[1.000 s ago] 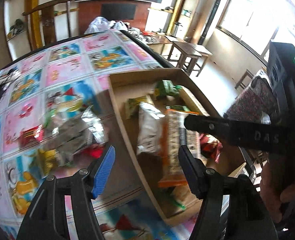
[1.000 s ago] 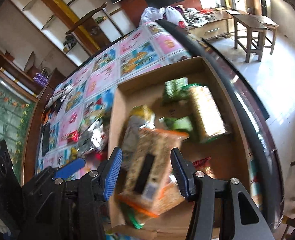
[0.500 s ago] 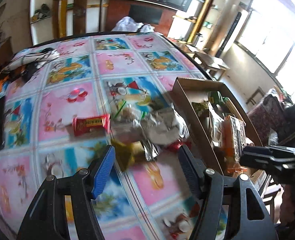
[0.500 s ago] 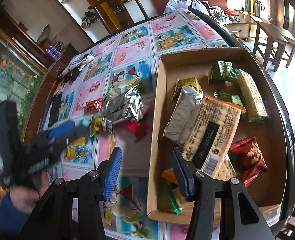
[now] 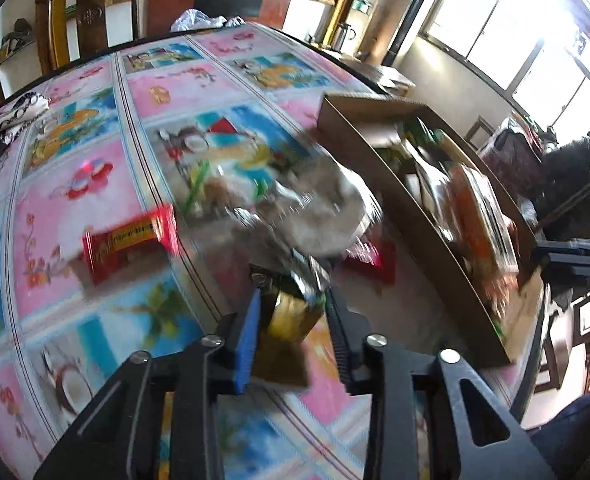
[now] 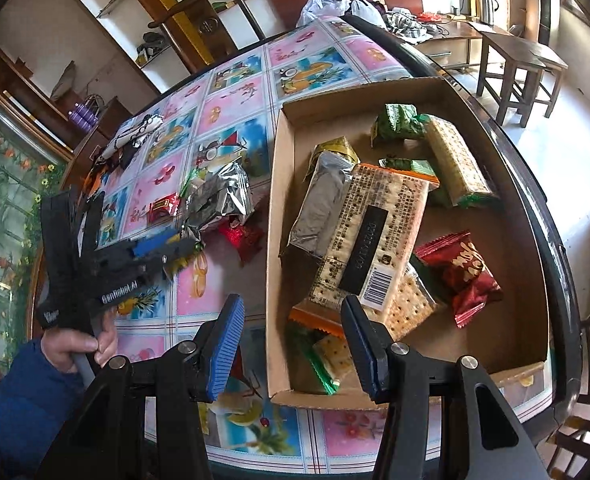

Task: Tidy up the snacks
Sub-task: 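Move both open grippers back from the box to the snack pile, then grasp a yellow-green packet with the left gripper while the right gripper grasps a silver foil bag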

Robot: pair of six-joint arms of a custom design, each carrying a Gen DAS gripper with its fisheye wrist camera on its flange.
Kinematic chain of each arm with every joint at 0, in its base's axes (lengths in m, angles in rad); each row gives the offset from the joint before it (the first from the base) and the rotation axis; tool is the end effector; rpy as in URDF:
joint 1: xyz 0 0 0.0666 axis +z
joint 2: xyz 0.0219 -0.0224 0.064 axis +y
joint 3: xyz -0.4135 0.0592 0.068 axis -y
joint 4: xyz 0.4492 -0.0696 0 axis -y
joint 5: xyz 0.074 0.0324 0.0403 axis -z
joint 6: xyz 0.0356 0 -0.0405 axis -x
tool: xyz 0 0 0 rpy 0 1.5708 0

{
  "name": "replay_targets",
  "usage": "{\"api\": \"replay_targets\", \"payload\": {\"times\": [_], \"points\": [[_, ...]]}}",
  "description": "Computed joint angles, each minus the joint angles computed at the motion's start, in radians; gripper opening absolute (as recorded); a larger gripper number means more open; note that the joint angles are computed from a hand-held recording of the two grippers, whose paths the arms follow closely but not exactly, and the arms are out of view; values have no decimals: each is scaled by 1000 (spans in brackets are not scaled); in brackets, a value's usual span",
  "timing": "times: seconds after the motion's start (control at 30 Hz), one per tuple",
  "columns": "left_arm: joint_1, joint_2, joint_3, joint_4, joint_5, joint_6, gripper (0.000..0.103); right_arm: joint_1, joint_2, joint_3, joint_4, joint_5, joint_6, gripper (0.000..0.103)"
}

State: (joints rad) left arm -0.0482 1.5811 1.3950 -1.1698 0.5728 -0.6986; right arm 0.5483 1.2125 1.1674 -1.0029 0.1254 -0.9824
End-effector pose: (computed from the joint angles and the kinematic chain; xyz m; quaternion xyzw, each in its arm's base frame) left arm 0.5560 -0.0465 0.3587 0.3761 0.8770 -0.2333 0.1872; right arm 0.3812 0.2271 0.4266 0.2234 0.9380 0.1350 0.2279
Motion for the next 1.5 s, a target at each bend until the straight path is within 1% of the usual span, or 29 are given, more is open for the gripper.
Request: {"api": "replay_targets", "payload": {"times": [0.03,0.1,0.2,0.23,0.37,0.4,0.43,0.5,0.53,0.63,0.77,0.83,0.9,1.0,1.03,1.1,1.17,1.2,1.27,1.33,1.43,1.5], "points": [[7,-9,-10,-16,11,-12,30,1,0,1,-1,1,-3,54],[14,-38,-39,-17,11,-29,30,5,-1,2,-3,6,-4,54],[14,-59,-63,-2,4,-12,33,10,1,4,-5,10,-6,54],[8,-63,-69,19,-11,5,36,10,3,4,-4,8,-7,54],[-18,-69,-83,91,-74,91,36,15,21,17,4,-2,5,54],[-30,-73,-90,112,-116,121,36,18,26,21,4,-2,9,54],[-36,-77,-96,123,-139,145,34,20,31,26,6,-2,14,54],[-35,-95,-115,152,-161,190,31,23,41,33,12,-5,20,54],[-31,-105,-126,161,-170,204,29,24,45,36,15,-7,22,54],[-2,-135,-155,169,-182,208,25,22,62,51,27,-16,36,54],[55,-164,-181,154,-186,199,25,12,98,82,48,-42,66,54],[87,-173,-188,143,-182,197,26,-5,130,109,62,-73,85,54],[114,-181,-196,142,-181,195,26,-34,175,145,85,-122,106,54],[140,-192,-205,134,-187,181,26,-81,251,207,113,-146,117,54],[149,-196,-208,132,-187,177,26,-95,283,234,104,-152,128,54],[163,-203,-214,129,-188,173,26,-114,349,291,68,-120,142,54],[175,-207,-218,127,-187,167,26,-129,403,329,43,-126,166,54],[180,-208,-219,126,-185,165,26,-134,423,338,37,-139,164,54],[190,-208,-219,124,-183,159,26,-135,439,333,63,-196,184,54],[201,-204,-215,120,-180,160,26,-113,445,342,42,-208,212,54],[214,-194,-204,116,-178,166,26,-61,414,319,51,-352,276,55],[222,-188,-198,113,-172,168,26,-23,396,305,19,-431,319,55]]}}
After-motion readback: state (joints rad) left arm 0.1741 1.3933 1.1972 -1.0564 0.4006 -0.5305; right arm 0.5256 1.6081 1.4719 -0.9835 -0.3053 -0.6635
